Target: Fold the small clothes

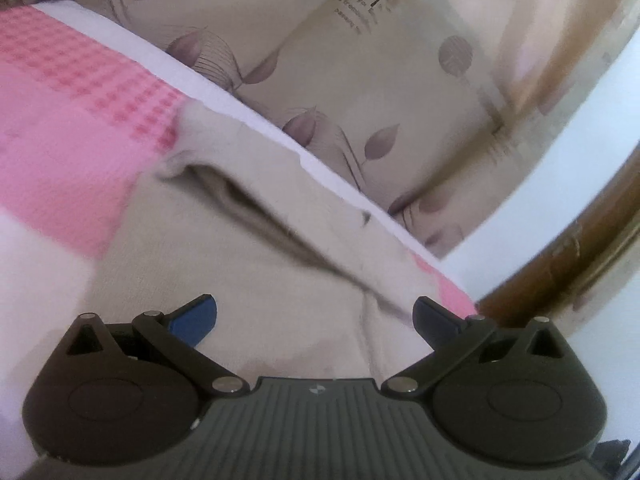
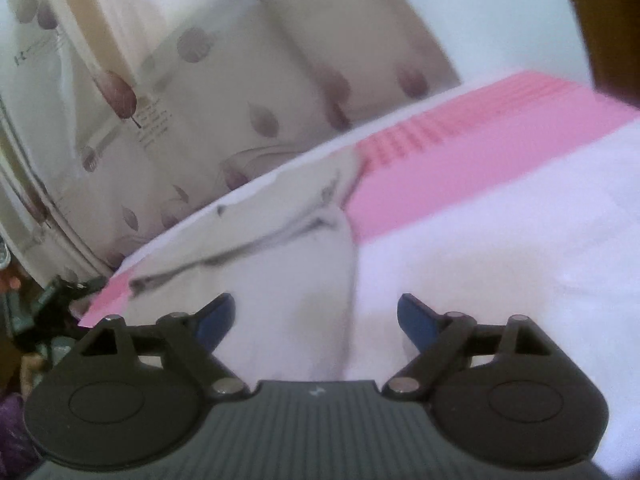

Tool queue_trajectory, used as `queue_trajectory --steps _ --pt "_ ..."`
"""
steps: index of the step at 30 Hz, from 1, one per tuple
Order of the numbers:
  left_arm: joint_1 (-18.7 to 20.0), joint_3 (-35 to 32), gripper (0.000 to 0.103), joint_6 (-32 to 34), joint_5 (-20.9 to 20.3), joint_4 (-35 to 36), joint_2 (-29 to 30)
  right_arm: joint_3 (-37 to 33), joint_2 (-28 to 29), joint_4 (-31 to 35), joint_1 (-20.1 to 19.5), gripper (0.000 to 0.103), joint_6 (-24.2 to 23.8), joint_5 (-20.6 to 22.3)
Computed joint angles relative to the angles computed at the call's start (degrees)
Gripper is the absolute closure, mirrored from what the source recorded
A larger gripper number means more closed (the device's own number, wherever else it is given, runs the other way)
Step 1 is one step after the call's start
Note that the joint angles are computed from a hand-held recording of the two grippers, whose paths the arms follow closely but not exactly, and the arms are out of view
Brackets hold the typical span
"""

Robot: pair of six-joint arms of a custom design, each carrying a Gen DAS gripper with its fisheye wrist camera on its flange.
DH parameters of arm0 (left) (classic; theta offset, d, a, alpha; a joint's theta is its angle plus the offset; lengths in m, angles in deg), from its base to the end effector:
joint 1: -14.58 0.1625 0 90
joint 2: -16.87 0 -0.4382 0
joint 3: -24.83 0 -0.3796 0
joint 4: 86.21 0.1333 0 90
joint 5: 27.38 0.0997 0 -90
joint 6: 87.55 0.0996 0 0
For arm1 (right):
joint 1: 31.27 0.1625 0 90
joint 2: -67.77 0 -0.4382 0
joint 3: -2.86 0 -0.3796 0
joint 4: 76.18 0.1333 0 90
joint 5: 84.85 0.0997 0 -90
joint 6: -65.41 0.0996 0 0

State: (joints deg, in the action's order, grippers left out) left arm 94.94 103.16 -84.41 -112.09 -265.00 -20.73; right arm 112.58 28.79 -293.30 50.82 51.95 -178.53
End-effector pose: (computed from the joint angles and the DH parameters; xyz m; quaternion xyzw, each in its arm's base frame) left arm 0.0107 -0.7882 0.1901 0.0829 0.9088 -0.4085 0.0190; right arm 0.0426 -0.6155 0.1078 0.0275 -0.8806 0.4587 0.1154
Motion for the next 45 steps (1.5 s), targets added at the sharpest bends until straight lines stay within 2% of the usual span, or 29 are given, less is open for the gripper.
queue_trajectory --steps 2,3,6,9,11,14,16,19,20,21,22,23,24,25,26,28,31,32,33,35,36,37,40,41,42,43,44,45 --pt "-0.16 5.08 0.0 1.34 2.08 -1.86 -3.41 3.49 -0.98 -2.2 -0.05 0.014 -0.78 0.08" --pt "-0.12 7.22 0.0 1.64 2.9 -1.83 -5.15 4.35 -1.08 -2.67 0.37 0.014 -1.67 -1.27" --pt "0.39 12.07 0.0 3.11 3.47 -0.1 -9.89 5.98 -0.66 -2.5 1.27 0.014 -4.54 -3.12" --pt "-0.01 16.07 0.002 6.18 7.96 -2.09 -12.56 6.35 0.45 -3.45 1.64 0.014 -5.0 -3.89" --pt "0.02 17.79 0.003 7.32 9.25 -1.94 -13.65 6.82 0.85 -3.85 1.76 0.014 -5.28 -3.83" --pt "0.61 19.21 0.003 9.66 8.52 -0.53 -14.44 6.7 1.86 -4.43 1.97 0.014 -6.63 -4.66" --pt "1.07 20.0 0.004 10.19 7.72 0.15 -14.52 7.22 2.19 -5.34 1.76 0.014 -7.3 -3.35" --pt "1.09 21.52 0.005 13.31 7.01 -2.27 -14.15 7.41 2.84 -6.23 1.52 0.021 -7.99 -1.79" --pt "1.26 21.68 0.016 13.39 5.96 -2.31 -14.17 7.47 3.0 -6.72 1.48 0.036 -7.94 -1.66" --pt "1.46 21.68 0.042 12.86 5.05 -1.84 -14.17 7.47 2.89 -6.44 1.3 0.049 -7.52 -1.23" --pt "1.13 21.71 0.059 12.45 6.44 -1.72 -14.04 7.45 2.53 -5.48 1.11 0.07 -6.62 -1.08" --pt "0.58 21.72 0.095 12.22 8.94 -1.75 -13.81 7.28 2.36 -4.75 1.09 0.075 -5.65 -1.66" --pt "0.68 21.38 0.095 11.53 9.42 -1.33 -13.68 7.16 2.43 -4.67 0.94 0.076 -5.42 -1.59" --pt "1.28 21.06 0.095 10.22 7.76 -0.62 -13.84 7.28 2.36 -4.69 0.67 0.082 -5.19 -0.96" --pt "1.51 21.01 0.095 9.52 7.17 -0.45 -13.91 7.29 2.24 -4.33 0.56 0.084 -4.65 -0.78" --pt "1.51 21.19 0.095 9.53 7.1 -0.63 -14.07 7.66 1.6 -3.26 -0.17 0.086 -2.68 1.16" --pt "1.05 21.77 0.088 11.77 8.32 -1.43 -14.15 8.09 0.85 -2.46 -0.75 0.087 -1.42 2.44" --pt "0.99 21.68 0.078 12.22 8.02 -0.98 -14.2 8.11 0.5 -1.37 -0.87 0.087 -1.61 2.63" --pt "1.01 21.58 0.064 12.82 7.29 -0.41 -14.34 7.98 0.23 -0.36 -0.82 0.087 -1.83 2.48" --pt "0.8 21.9 0.045 14.09 7.15 -0.88 -14.42 7.88 -0.28 0.78 -0.92 0.084 -0.26 3.05" --pt "0.49 22.02 0.043 14.77 7.63 -1.14 -14.32 7.68 -0.57 1.94 -1.0 0.083 -0.27 3.5" --pt "0.18 22.06 0.043 15.46 8.39 -1.32 -14.15 7.26 -0.26 2.22 -0.47 0.083 -1.65 2.58" --pt "-0.57 22.44 0.056 17.09 10.69 -3.35 -13.39 6.75 0.33 2.04 0.05 0.083 -2.18 1.86" --pt "-0.97 22.56 0.078 17.53 12.29 -4.19 -13.06 6.48 0.68 1.82 0.27 0.083 -2.27 1.48" --pt "-1.43 22.54 0.094 17.98 14.36 -4.87 -12.64 6.2 1.05 1.42 0.52 0.083 -2.32 1.0" --pt "-1.49 22.46 0.094 18.19 14.63 -4.97 -12.55 5.89 1.42 1.14 0.83 0.084 -2.68 0.4" --pt "-1.52 22.44 0.094 18.22 14.73 -5.03 -12.58 5.65 1.76 0.75 1.2 0.091 -3.2 -0.45" --pt "-1.9 22.73 0.094 18.82 15.74 -5.99 -12.41 5.28 2.08 0.74 1.71 0.091 -3.65 -1.79"
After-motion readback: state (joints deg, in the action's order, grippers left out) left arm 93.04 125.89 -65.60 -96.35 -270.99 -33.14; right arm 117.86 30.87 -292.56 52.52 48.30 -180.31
